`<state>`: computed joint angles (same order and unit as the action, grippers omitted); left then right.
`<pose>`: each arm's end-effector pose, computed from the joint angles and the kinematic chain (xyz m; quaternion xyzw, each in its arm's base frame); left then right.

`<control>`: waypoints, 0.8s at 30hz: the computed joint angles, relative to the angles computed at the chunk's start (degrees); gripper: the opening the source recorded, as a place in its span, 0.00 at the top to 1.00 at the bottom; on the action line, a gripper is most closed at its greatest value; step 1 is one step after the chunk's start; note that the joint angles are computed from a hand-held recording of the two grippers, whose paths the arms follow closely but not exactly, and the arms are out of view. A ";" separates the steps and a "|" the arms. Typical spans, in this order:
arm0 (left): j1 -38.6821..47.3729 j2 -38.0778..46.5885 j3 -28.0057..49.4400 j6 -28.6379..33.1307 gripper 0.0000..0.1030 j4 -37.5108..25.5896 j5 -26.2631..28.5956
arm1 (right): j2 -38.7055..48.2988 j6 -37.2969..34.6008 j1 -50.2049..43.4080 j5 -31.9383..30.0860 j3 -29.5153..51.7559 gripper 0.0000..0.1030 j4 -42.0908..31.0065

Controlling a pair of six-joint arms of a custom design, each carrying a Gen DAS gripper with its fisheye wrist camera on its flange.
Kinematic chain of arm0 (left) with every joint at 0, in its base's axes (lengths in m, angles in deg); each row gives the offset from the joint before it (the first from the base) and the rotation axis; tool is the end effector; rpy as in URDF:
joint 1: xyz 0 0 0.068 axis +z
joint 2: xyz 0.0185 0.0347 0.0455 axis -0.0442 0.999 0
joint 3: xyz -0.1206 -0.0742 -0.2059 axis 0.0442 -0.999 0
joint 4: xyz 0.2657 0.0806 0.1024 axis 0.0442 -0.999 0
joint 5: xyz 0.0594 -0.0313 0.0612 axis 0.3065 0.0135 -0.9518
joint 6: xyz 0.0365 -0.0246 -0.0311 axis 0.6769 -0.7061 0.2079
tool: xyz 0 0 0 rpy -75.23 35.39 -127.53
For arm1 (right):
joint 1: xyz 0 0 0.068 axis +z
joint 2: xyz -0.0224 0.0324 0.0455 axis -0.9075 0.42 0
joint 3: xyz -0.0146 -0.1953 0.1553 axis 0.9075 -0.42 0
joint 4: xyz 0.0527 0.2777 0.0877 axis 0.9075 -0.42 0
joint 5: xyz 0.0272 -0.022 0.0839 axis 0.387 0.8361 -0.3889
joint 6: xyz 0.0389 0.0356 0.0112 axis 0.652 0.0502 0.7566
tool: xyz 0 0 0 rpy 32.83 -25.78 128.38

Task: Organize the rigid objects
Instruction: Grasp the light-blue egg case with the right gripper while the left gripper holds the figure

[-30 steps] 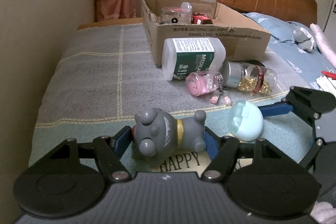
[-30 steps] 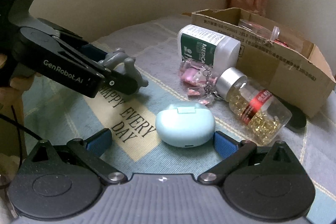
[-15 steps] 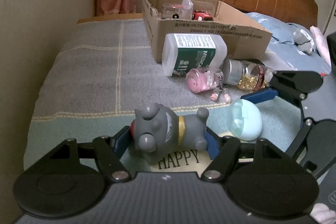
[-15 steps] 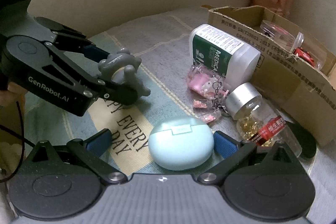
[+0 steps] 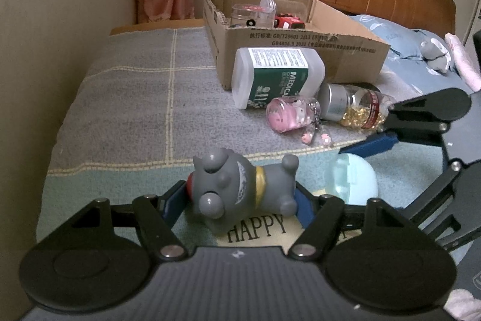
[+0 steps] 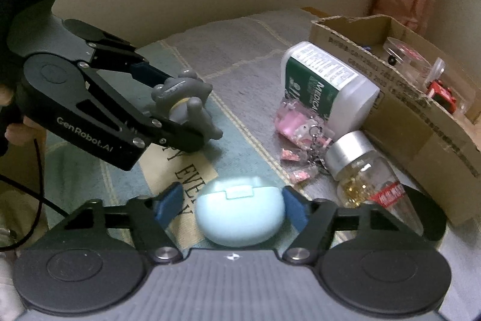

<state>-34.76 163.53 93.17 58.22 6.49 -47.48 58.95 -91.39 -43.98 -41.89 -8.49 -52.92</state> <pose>0.2904 -0.1830 0.0483 0.1877 0.9080 -0.1302 0.3512 0.2875 0.1162 0.0436 -0.2987 0.8991 0.0806 0.3098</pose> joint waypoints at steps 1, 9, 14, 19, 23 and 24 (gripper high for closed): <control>-0.01 0.00 0.00 0.08 0.29 0.02 -0.05 | -0.64 0.59 0.17 0.54 -0.41 0.36 -0.31; -0.50 -0.12 0.27 1.63 0.29 -0.59 -0.94 | -5.69 5.57 0.75 4.02 -4.44 0.36 -2.38; -0.65 0.27 1.01 3.01 0.28 -1.02 -1.27 | -6.50 5.66 0.59 4.03 -5.09 0.36 -2.63; -0.76 0.81 1.74 4.50 0.27 -1.71 -1.34 | -6.92 6.46 1.84 5.34 -5.28 0.35 -2.86; -0.22 0.66 2.19 4.83 0.31 -2.67 -0.07 | -7.78 7.24 2.18 6.14 -5.73 0.36 -3.35; -0.15 0.47 2.38 5.07 0.31 -3.29 0.03 | -7.97 7.32 2.25 6.34 -5.79 0.36 -3.53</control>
